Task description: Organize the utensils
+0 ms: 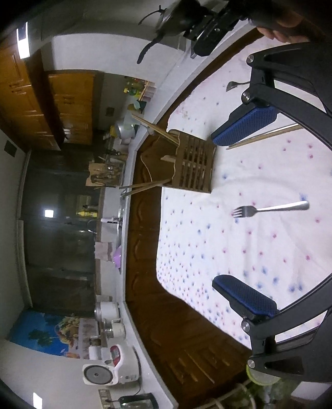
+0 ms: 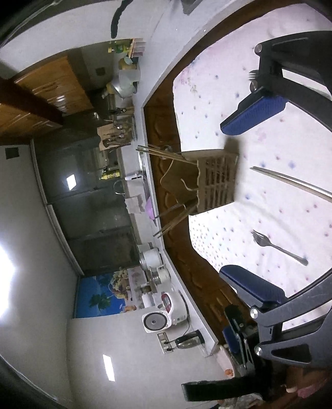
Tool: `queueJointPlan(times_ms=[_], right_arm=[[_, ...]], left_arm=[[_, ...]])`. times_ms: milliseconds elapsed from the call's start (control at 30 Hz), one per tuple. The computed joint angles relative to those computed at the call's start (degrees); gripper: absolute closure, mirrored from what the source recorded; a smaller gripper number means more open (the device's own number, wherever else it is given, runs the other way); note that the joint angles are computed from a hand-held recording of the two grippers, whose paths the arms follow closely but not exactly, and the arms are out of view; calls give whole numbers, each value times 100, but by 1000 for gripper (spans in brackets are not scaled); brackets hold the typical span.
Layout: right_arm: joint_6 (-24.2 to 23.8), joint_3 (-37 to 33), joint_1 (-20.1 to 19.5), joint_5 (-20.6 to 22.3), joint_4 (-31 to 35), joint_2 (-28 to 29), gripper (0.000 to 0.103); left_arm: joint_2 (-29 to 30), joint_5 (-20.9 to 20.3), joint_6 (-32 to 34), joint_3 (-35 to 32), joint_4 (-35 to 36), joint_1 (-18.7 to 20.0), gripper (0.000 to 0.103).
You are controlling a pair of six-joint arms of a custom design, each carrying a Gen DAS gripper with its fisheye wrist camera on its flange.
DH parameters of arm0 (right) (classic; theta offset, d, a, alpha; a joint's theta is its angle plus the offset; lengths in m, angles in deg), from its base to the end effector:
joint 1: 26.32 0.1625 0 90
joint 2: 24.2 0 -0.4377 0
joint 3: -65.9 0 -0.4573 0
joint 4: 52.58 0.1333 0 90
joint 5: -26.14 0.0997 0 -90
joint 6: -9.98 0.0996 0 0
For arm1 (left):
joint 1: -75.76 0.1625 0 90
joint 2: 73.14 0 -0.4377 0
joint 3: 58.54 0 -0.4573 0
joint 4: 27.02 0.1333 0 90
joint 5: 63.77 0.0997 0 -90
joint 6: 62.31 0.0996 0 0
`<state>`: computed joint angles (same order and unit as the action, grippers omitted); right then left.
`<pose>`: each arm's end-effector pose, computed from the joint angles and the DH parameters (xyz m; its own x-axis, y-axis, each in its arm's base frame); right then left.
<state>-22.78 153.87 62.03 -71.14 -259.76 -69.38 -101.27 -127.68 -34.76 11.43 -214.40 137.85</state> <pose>0.0986 -0.7693 0.2318 -0.8351 -0.0189 0.5498 -0.5281 0.3077 -0.7915 -0.2446 -0.8401 0.0954 -0.7316 0.3199 -0.6020 0.6804 0.3971 -0.6159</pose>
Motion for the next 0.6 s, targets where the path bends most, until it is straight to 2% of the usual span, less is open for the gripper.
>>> queueJointPlan(times_ms=[233, 433, 600], right_arm=[[67, 557, -55, 25, -767, -107, 1], [96, 771, -19, -213, -789, -229, 1], [-230, 983, 54, -236, -1195, -272, 1]], left_arm=[[-230, 58, 242, 581, -613, -28, 0], [-411, 115, 166, 894, -599, -60, 0], [-510, 187, 236, 1149, -786, -131, 0]])
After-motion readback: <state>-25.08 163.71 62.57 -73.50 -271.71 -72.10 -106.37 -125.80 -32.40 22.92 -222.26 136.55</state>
